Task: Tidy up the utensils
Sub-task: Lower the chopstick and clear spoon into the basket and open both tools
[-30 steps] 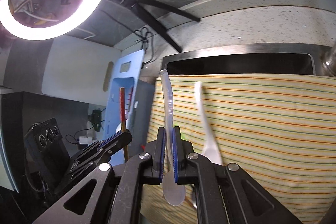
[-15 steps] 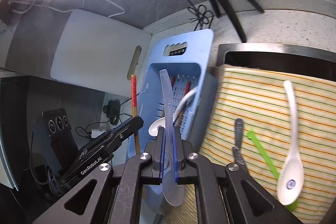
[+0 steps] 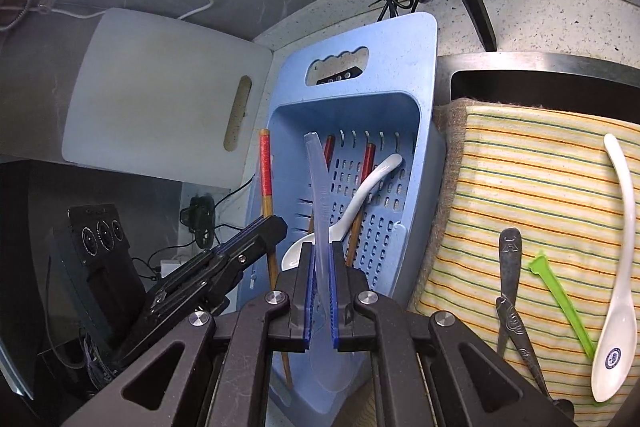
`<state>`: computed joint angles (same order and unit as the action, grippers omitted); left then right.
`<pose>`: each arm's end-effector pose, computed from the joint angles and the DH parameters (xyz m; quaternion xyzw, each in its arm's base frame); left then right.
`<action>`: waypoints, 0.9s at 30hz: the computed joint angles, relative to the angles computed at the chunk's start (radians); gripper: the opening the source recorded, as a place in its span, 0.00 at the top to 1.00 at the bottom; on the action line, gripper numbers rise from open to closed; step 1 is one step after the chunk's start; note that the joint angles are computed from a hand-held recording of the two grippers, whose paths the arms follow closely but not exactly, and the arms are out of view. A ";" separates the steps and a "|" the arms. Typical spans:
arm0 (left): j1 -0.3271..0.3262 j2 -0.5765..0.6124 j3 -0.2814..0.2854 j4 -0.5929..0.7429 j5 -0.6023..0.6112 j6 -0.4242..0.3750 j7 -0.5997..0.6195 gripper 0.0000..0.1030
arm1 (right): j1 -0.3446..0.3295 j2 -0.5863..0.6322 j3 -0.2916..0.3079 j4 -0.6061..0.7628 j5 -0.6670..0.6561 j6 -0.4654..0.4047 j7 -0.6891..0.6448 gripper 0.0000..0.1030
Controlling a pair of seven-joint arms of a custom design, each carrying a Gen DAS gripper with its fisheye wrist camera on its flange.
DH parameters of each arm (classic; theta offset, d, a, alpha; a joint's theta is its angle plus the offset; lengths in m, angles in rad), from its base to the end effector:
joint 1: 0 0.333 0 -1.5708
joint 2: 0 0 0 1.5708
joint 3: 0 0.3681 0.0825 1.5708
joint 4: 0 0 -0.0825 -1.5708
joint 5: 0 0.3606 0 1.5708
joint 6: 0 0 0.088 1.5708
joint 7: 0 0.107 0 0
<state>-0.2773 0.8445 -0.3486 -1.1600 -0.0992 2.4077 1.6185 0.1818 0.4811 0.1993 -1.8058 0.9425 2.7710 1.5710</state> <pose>0.7162 -0.3854 0.3983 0.5142 -0.8150 0.2653 0.0311 0.6555 0.2036 0.3816 -0.4832 0.7971 0.1344 0.3362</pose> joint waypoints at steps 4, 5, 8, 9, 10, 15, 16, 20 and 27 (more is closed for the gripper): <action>-0.004 0.020 0.003 0.023 0.004 -0.025 0.001 0.95 | 0.019 0.021 -0.020 0.016 -0.047 -0.007 0.045 0.94; -0.006 0.023 0.005 0.026 0.005 -0.030 0.001 0.95 | 0.020 0.026 -0.022 0.020 -0.057 -0.009 0.055 0.94; -0.008 0.032 0.009 0.036 0.008 -0.044 -0.003 0.95 | 0.027 0.039 -0.026 0.031 -0.086 -0.009 0.080 0.94; -0.008 0.037 0.010 0.044 0.009 -0.052 -0.003 0.95 | 0.027 0.042 -0.025 0.034 -0.094 -0.010 0.085 0.94; -0.010 0.039 0.012 0.048 0.010 -0.058 -0.005 0.95 | 0.025 0.045 -0.022 0.038 -0.098 -0.012 0.088 0.94; -0.009 0.047 0.010 0.063 0.003 -0.079 -0.007 0.95 | 0.027 0.051 -0.020 0.050 -0.126 -0.020 0.101 0.92; -0.011 0.046 0.014 0.062 0.005 -0.079 -0.010 0.95 | 0.027 0.051 -0.019 0.051 -0.130 -0.023 0.104 0.91; -0.012 0.040 0.017 0.057 0.008 -0.083 -0.016 0.95 | 0.021 0.048 -0.014 0.048 -0.132 -0.029 0.099 0.91; -0.020 0.017 0.026 0.030 0.028 -0.067 -0.025 0.87 | 0.021 0.026 -0.014 0.025 -0.137 -0.016 0.086 0.91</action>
<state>-0.2969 0.8614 -0.3225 -1.1302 -0.0715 2.3407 1.5933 0.2029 0.5067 0.1852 -1.7809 0.8056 2.7549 1.6565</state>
